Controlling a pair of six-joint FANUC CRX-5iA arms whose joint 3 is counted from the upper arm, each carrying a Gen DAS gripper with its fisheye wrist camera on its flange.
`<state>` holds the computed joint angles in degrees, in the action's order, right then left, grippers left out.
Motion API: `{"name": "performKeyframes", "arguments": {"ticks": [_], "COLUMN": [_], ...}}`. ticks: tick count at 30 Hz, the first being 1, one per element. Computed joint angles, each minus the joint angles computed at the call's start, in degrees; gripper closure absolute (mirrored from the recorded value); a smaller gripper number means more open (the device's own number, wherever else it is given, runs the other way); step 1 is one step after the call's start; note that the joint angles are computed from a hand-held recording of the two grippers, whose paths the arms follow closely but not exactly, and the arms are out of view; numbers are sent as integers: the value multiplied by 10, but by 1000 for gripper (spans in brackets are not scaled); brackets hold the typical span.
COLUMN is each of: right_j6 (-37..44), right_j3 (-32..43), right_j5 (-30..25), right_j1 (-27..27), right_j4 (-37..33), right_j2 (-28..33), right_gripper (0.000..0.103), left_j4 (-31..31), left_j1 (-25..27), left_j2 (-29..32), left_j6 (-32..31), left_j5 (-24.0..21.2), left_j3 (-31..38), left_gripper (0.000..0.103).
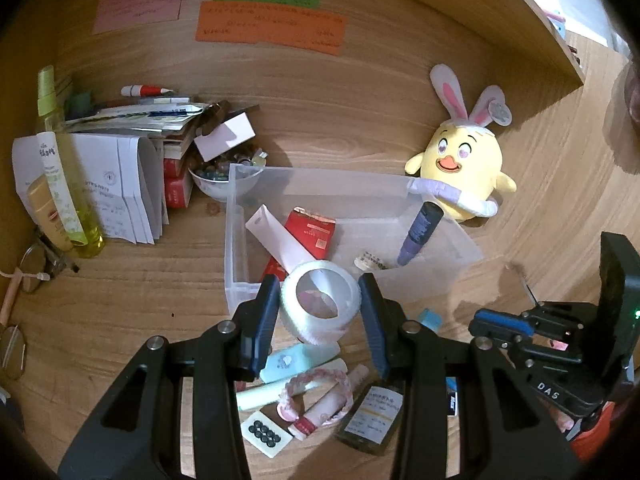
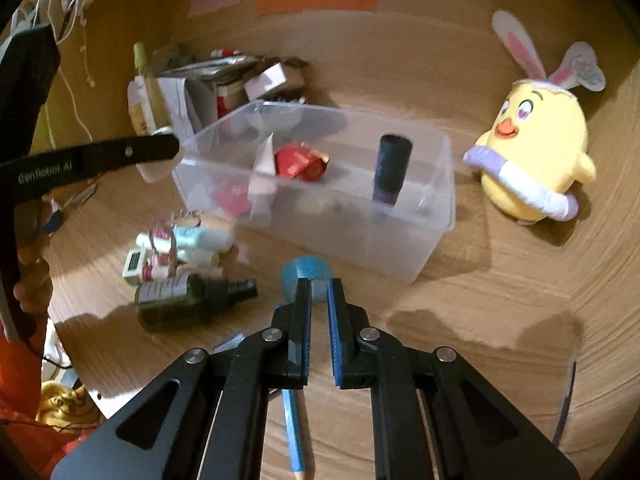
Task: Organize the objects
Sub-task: 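Grasp the teal tape roll with the right gripper while the left gripper lowers the white tape into the box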
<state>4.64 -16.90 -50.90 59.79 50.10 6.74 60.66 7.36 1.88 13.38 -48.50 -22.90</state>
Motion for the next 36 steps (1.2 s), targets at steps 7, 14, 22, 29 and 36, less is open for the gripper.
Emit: {"name": "performKeyframes", "arguments": {"ticks": [7,14,22,29,36], "right_j6": [54,17,52,35,0], "right_j3": [19,23,76,60,35], "right_j5": [23,28,-3,16,26], "right_j1": [-11,-30,-56,-54,-41], "right_j4": [-73,-61,-94,-80,-16], "right_j2": [6,22,67,55,23], "right_gripper": [82,59,59,64,64], "left_j4": [-13,-42,-77,-119,-154], "left_j1": [-6,-16,-21,-34,-43], "left_j2": [10,45,88,113,134], "left_j6": [5,42,87,116,142], "left_j5": [8,8,-2,-3,-13], "left_j3": [18,66,117,152,180], "left_gripper": [63,63,63,63,63]}}
